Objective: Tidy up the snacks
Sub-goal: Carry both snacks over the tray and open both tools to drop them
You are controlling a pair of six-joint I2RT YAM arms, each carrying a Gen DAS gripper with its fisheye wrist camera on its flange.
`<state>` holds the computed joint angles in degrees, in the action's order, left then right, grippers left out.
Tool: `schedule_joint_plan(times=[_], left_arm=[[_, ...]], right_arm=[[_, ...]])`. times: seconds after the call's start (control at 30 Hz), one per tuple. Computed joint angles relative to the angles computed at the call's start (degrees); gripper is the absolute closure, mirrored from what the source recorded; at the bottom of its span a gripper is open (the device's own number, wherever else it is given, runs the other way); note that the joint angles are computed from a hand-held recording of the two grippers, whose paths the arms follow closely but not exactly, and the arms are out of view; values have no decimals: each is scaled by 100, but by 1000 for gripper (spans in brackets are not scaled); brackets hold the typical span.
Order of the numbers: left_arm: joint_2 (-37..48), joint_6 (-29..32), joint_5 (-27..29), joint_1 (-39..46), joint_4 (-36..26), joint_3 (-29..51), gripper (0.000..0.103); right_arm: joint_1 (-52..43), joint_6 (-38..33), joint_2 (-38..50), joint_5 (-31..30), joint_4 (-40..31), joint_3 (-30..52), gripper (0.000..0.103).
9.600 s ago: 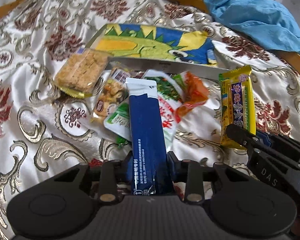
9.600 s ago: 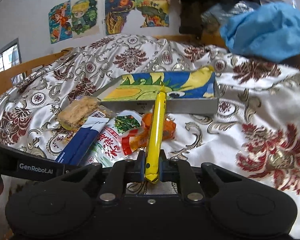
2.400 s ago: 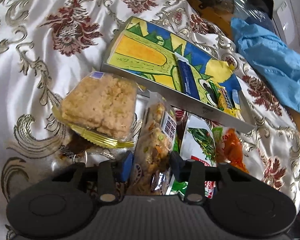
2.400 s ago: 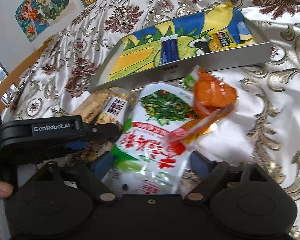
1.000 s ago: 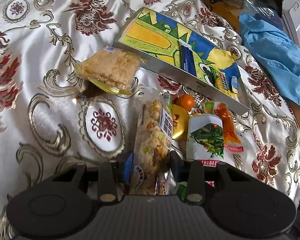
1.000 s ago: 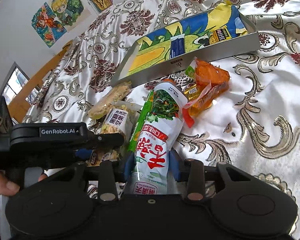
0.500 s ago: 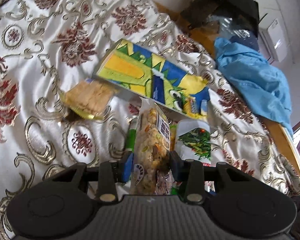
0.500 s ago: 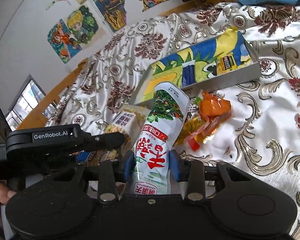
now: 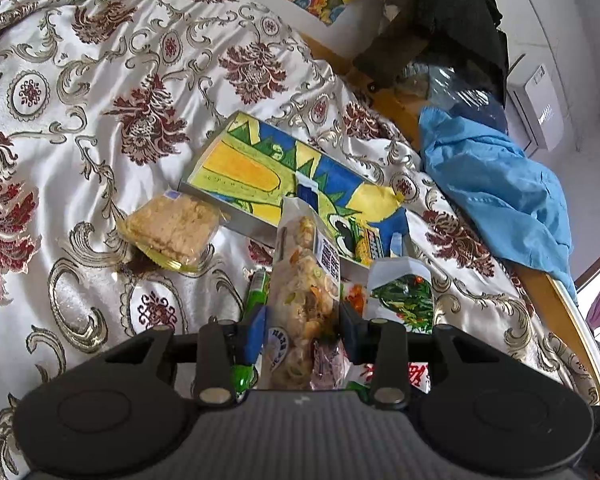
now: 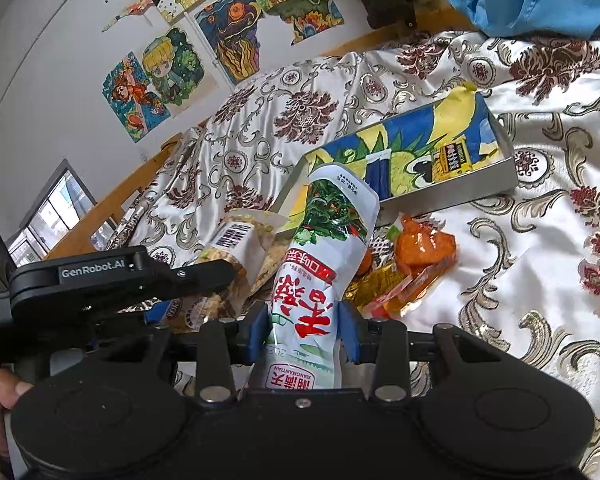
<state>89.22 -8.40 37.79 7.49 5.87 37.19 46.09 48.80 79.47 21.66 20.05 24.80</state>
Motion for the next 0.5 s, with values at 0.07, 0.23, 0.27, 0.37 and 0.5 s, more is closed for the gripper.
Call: schedule_joint_plan(times=[0.07, 0.23, 0.27, 0.37, 0.5], left_arm=[[-76, -54, -83, -32, 214, -107, 61], [11, -361, -187, -227, 639, -34, 61], [56, -414, -214, -282, 666, 51, 61], [217, -568, -271, -437, 711, 392, 61], [586, -713, -531, -681, 768, 1056, 61]], right_arm=[[-32, 4, 1, 2, -26, 11, 63], [-193, -82, 15, -32, -151, 144, 63], [-246, -137, 9, -56, -156, 180, 63], [-461, -450, 5, -121, -205, 371, 63], [-988, -1020, 149, -430, -255, 784, 63]])
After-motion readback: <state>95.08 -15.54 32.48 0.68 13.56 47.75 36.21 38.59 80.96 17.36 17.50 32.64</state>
